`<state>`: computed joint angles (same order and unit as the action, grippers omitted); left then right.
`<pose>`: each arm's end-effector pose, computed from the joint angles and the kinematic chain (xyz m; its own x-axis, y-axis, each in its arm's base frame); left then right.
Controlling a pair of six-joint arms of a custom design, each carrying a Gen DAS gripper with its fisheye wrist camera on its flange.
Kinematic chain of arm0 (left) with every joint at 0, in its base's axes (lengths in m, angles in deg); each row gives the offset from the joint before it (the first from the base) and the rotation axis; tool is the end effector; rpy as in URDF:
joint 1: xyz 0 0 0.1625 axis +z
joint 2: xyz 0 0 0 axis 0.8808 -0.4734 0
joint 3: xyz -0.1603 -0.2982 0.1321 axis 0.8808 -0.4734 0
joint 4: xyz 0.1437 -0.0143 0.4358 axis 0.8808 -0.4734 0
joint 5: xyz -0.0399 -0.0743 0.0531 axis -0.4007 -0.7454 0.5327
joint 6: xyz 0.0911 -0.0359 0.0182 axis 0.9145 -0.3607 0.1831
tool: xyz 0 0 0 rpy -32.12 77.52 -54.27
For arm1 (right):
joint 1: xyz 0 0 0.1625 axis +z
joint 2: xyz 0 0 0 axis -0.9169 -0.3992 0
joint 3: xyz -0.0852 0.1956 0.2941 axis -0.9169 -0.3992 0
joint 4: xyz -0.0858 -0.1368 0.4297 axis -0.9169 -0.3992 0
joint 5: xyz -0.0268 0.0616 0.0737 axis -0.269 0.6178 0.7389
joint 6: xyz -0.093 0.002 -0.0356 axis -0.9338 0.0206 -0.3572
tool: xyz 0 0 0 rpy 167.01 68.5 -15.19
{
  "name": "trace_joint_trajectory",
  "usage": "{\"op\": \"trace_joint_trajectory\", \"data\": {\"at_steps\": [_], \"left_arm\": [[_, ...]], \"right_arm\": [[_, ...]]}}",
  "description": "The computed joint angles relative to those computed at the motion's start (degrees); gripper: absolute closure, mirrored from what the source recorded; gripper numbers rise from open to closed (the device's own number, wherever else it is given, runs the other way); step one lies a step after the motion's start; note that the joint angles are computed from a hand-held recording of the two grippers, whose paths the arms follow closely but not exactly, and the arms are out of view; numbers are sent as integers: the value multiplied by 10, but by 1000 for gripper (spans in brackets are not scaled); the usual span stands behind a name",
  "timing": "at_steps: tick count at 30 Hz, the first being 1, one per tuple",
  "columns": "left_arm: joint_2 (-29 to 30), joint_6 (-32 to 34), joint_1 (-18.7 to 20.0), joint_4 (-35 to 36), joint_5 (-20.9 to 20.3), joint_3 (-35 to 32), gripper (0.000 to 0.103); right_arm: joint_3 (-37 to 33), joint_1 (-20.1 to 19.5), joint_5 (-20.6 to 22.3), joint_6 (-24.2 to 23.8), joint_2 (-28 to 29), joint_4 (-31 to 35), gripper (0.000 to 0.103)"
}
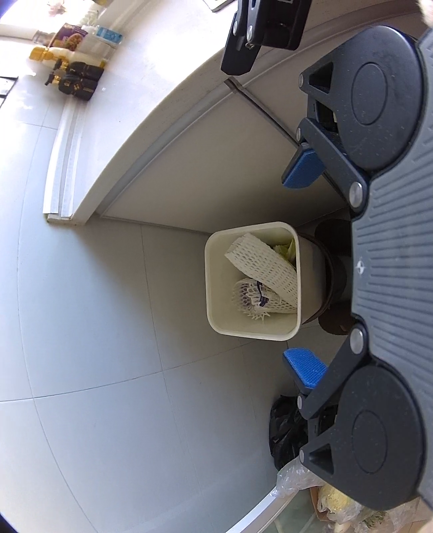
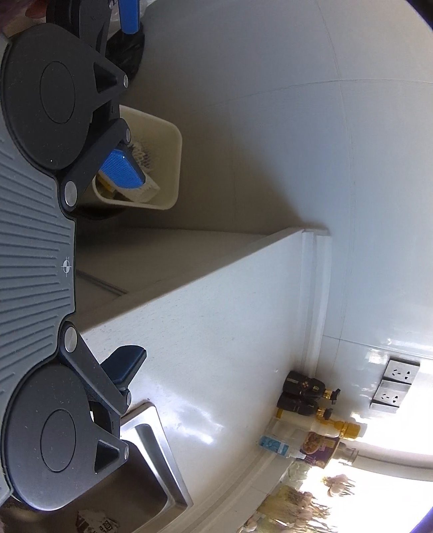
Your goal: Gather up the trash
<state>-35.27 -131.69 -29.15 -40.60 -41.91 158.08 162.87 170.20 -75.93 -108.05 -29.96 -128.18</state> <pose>-0.4063 -0.5210 0.1685 -0.6015 -0.5411 -0.5877 0.1414 0.6519 -0.7450 0.2308 -0.5121 0.2965 -0.4823 -0.5647 0.6697 -0.8638 0.4336 -0.2566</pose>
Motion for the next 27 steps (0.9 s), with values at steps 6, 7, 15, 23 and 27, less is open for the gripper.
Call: {"op": "trace_joint_trajectory", "data": {"at_steps": [6,7,15,23,27], "left_arm": [[10,-11,0,20,-3,-14,0],[10,-11,1,20,-4,-14,0],[15,-8,0,19,-7,-18,0],[12,-7,0,15,-7,-14,0],[11,-7,-1,14,-5,-13,0]], "right_arm": [[-3,-3,1,-1,1,8,1],[-3,-4,2,-1,1,8,1],[-1,-3,1,-1,2,5,1],[3,-4,3,-3,-1,0,1],[3,-4,5,-3,-3,2,1]]}}
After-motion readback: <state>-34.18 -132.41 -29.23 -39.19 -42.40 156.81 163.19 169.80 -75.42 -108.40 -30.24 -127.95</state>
